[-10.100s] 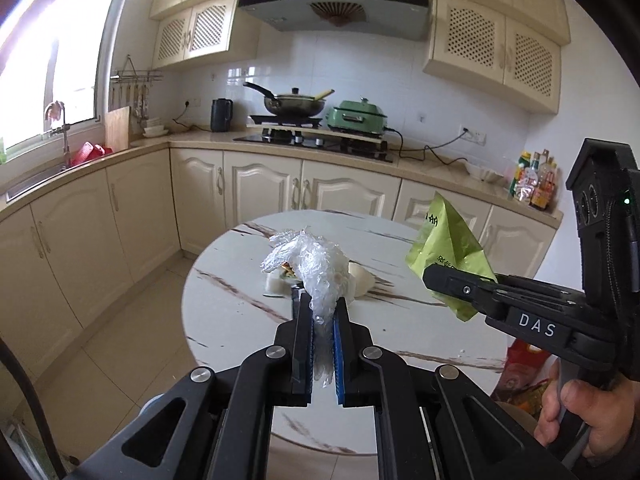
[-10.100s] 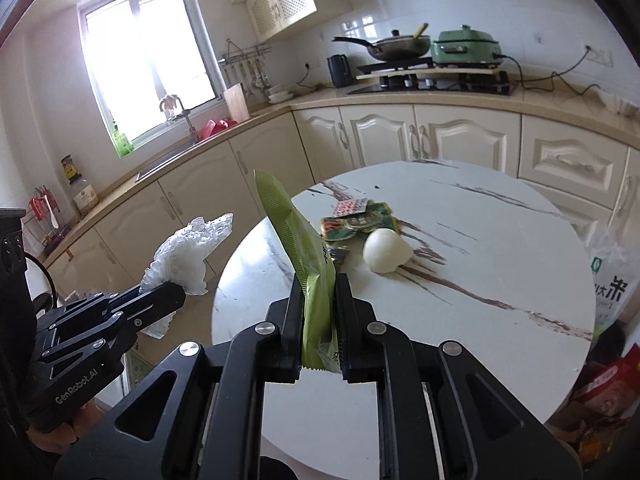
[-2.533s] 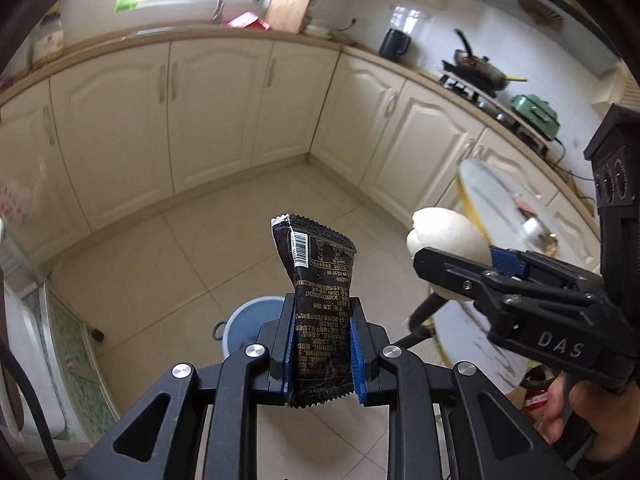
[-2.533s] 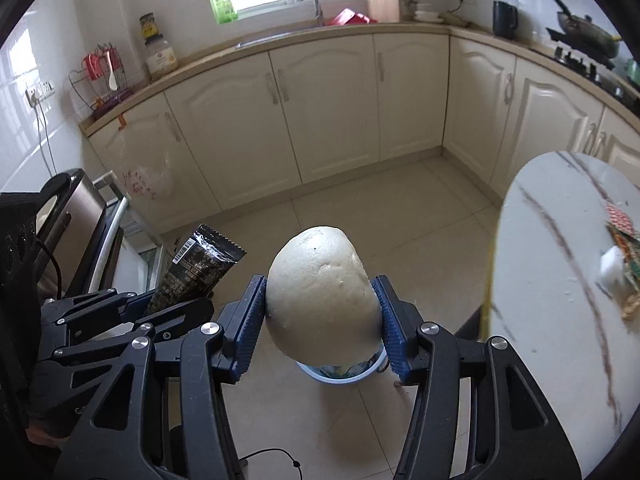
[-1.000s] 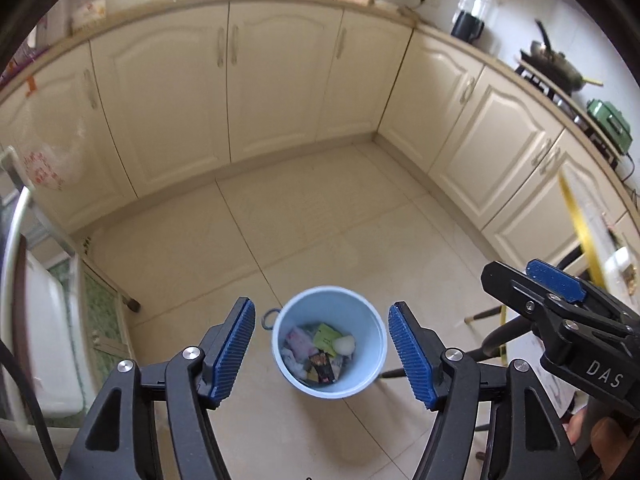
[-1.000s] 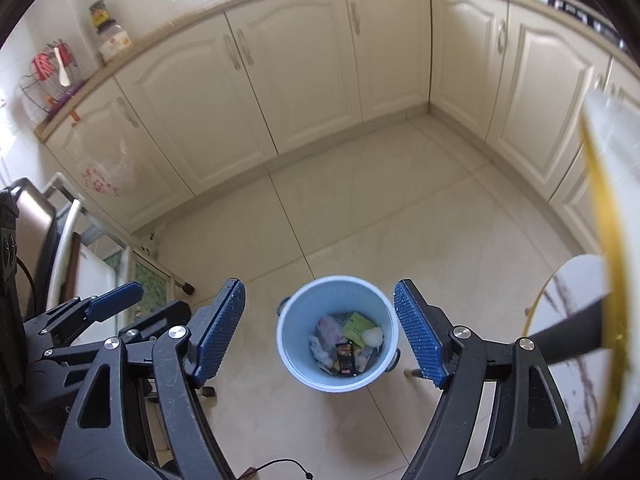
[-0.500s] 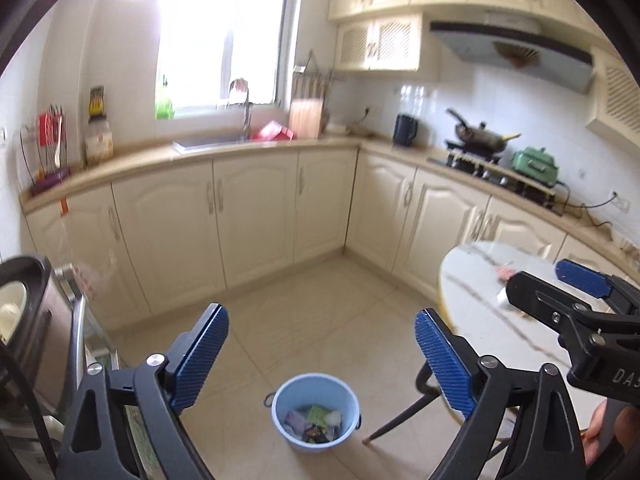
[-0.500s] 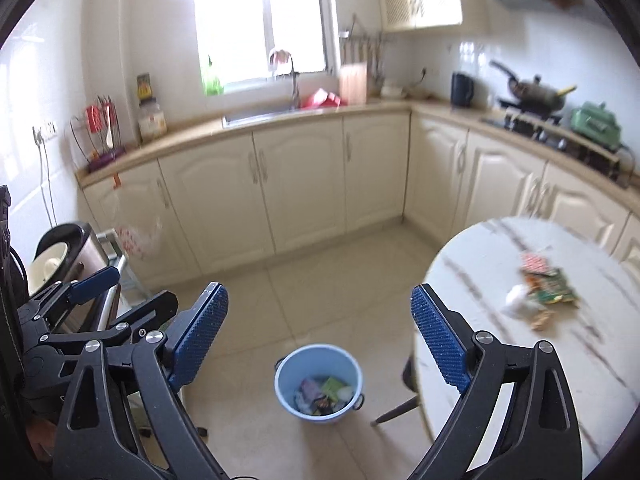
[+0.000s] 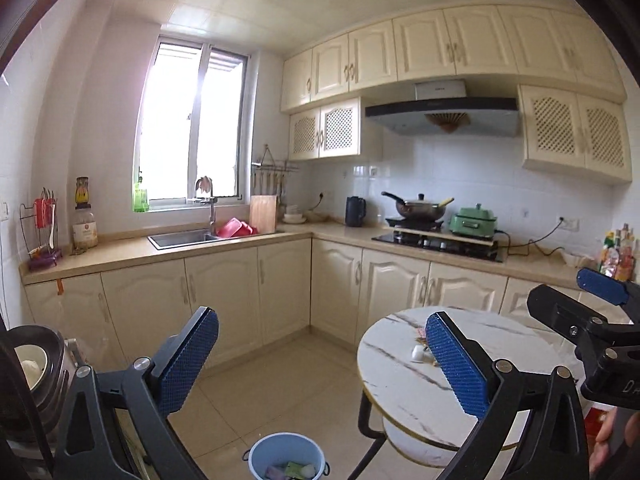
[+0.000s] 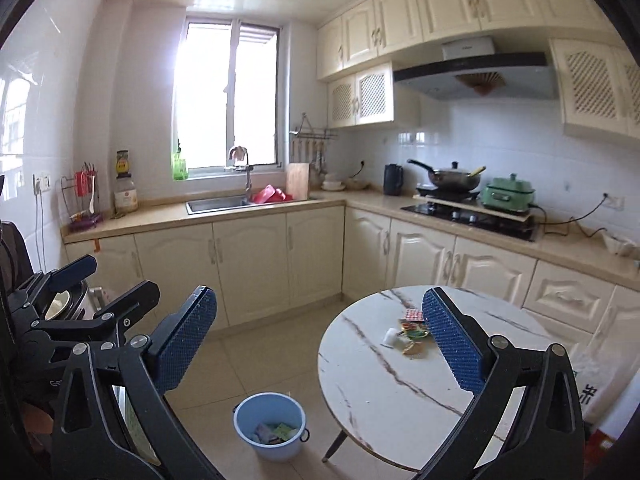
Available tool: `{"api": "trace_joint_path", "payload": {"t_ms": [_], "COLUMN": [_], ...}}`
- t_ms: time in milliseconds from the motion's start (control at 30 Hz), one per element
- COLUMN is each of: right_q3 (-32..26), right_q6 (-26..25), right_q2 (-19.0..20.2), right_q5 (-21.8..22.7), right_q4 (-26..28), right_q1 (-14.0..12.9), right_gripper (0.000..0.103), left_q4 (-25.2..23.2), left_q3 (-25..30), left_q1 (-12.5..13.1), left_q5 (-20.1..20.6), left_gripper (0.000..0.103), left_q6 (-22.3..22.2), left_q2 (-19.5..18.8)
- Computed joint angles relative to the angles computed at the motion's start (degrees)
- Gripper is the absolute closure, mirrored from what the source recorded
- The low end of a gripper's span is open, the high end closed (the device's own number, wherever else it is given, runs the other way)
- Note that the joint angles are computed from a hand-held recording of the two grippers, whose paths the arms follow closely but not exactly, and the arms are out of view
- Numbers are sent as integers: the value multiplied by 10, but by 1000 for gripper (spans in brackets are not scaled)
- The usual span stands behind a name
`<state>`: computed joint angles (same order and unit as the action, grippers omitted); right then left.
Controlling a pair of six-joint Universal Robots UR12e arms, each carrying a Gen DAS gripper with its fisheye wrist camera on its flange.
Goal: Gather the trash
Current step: 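Move both tools back toward the table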
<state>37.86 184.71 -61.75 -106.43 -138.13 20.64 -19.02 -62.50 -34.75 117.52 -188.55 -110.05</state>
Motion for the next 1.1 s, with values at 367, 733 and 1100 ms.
{"api": "trace_joint_path", "payload": {"t_ms": [367,733,1100], "right_q3": [78,102,107], "right_q6": [13,19,38], "right_q2": [-63,-81,-75], "right_q5": [-72,-96,-95], "right_q4": [-71,-78,-42], "right_q1": [-5,-15,-42], "right_gripper": [0,0,0], "left_q4": [147,150,18], "left_q3": [-92,-90,19], "left_q1": [-33,-26,7], "left_q5": [13,-11,-44], "left_gripper": [1,1,1], "left_q6": [64,76,37], "left_q2": [40,27,-33]}}
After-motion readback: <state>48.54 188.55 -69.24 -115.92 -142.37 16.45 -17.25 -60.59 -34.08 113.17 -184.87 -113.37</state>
